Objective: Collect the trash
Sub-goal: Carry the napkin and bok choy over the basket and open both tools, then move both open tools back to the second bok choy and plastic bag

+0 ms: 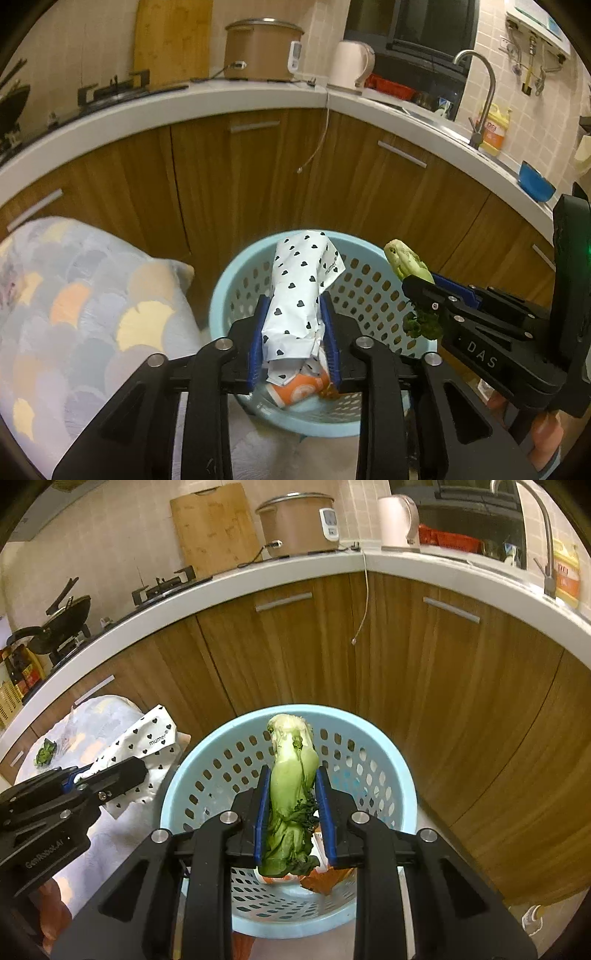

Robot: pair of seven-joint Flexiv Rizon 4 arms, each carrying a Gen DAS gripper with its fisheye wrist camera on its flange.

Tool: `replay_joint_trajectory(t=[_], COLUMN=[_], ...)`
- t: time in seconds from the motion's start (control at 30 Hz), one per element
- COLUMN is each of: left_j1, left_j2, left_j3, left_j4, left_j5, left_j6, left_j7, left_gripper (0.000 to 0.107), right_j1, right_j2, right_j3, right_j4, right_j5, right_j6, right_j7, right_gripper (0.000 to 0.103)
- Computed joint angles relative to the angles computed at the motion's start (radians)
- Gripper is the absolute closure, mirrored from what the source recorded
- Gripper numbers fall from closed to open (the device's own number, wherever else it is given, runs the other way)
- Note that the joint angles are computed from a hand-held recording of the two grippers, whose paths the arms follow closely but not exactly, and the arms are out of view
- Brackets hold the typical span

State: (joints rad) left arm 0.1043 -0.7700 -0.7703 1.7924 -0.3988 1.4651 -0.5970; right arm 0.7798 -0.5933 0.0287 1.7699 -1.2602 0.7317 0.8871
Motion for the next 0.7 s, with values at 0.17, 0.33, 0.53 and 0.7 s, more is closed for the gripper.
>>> replay_joint_trajectory(t=[0.17,0.33,0.53,0.7], left_j1=[-0.003,-0.034,0.010,0.055], left_j2=[-0.012,0.004,0.010,0.012], left_j3=[0.003,0.042,-0.007,-0.052], left_j4=[-0.018,-0.024,0.013,0.036], left_j5=[-0.018,-0.034,-0.028,-0.031], left_j6=[-0.032,-0.046,-0.017,-0.010], left_j7=[0.007,0.024,0.055,0.069], left_gripper=[0.077,0.063,0.051,0.047], right_j1=[-0.008,-0.013,-0.021,-0.009], right_j2=[-0.009,-0.010,0.012,0.011], right_j3=[0.002,-0.003,-0.010,0.006], right_j4=[-0.008,-0.004,0.036,0.013], right_j5=[0.020,0.041,0.010,0.043], right_j6=[0.013,0.034,0.077,0.025], right_j7=[-0.021,0.000,0.083,0.032], right_gripper=[0.082,0.080,0.077,0.075])
